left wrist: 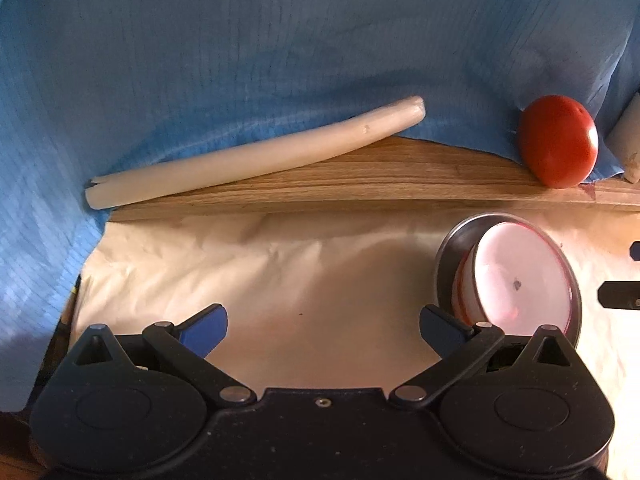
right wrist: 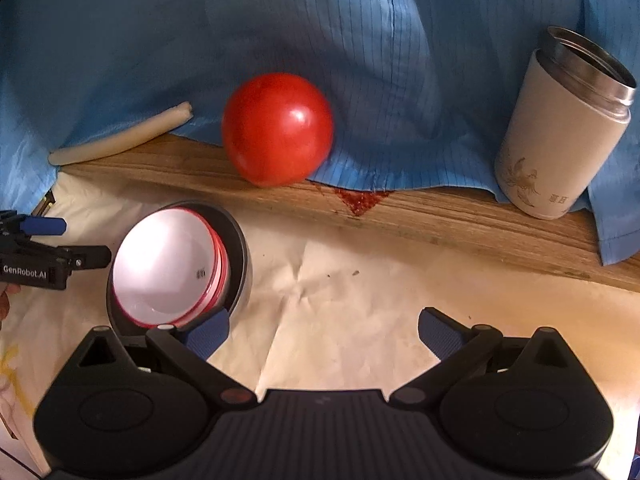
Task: Organize plates and bowls
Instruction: 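Move both grippers to opposite sides of the steel mixing bowl rim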
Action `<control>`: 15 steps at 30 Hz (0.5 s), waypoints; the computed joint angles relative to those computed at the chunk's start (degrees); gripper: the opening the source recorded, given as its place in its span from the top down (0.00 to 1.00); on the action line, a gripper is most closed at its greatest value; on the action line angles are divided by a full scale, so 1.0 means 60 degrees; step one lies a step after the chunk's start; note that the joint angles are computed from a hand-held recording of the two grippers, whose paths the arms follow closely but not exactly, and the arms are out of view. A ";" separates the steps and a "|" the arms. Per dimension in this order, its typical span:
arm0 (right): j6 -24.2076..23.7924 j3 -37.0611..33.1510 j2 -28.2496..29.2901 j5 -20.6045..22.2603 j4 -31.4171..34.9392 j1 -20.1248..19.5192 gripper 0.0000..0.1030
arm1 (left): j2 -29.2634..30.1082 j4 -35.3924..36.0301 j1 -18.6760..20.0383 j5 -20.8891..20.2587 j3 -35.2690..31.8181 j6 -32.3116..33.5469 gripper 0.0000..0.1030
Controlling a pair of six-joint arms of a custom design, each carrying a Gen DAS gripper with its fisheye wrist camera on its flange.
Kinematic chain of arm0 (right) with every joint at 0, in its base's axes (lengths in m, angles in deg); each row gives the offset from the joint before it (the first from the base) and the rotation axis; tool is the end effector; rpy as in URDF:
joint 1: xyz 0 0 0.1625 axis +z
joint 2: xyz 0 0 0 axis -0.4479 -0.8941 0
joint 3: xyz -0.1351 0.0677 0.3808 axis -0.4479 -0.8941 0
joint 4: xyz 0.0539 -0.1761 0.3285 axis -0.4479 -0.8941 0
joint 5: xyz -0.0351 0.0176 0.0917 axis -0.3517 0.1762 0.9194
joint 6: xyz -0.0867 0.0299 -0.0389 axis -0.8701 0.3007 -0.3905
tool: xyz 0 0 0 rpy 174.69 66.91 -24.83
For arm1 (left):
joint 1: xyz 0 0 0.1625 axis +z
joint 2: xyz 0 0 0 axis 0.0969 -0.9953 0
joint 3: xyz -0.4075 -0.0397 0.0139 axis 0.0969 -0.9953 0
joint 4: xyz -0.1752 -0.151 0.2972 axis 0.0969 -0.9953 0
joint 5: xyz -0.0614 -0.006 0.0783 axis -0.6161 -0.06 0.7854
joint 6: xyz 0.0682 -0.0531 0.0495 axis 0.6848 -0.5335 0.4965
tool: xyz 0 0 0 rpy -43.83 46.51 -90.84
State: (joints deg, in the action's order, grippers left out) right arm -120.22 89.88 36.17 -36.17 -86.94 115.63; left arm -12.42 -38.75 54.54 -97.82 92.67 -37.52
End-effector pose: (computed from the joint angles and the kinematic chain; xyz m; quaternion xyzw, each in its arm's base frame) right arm 0.0707 -0.8172 0.2595 0.1843 -0.9232 0.1556 0.2992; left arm -0.2377 -0.8235 0.0773 0.1561 0.9058 -0.1972 0.3410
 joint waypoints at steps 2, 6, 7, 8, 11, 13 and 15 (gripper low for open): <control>0.0030 -0.0058 0.0046 0.0030 0.0020 -0.0006 0.00 | 0.0073 0.0049 0.0010 -0.0042 -0.0142 -0.0057 0.01; 0.0121 -0.0116 0.0112 0.0033 0.0067 -0.0011 0.00 | 0.0260 0.0375 0.0047 -0.0082 -0.0546 -0.0391 0.01; 0.0146 -0.0141 0.0134 0.0029 0.0094 -0.0010 0.00 | 0.0312 0.0420 0.0062 -0.0105 -0.0649 -0.0439 0.01; 0.0169 -0.0167 0.0155 0.0032 0.0123 -0.0009 0.00 | 0.0352 0.0507 0.0079 -0.0139 -0.0758 -0.0513 0.01; 0.0173 -0.0259 0.0230 0.0053 0.0163 -0.0007 0.00 | 0.0314 0.0620 0.0125 -0.0329 -0.0834 -0.0763 0.01; 0.0174 -0.0276 0.0248 0.0068 0.0157 -0.0002 0.00 | 0.0150 0.0464 0.0130 -0.0486 -0.0630 -0.0944 0.01; 0.0183 -0.0311 0.0267 0.0085 0.0199 0.0000 0.00 | 0.0012 0.0272 0.0134 -0.0724 -0.0454 -0.1034 0.01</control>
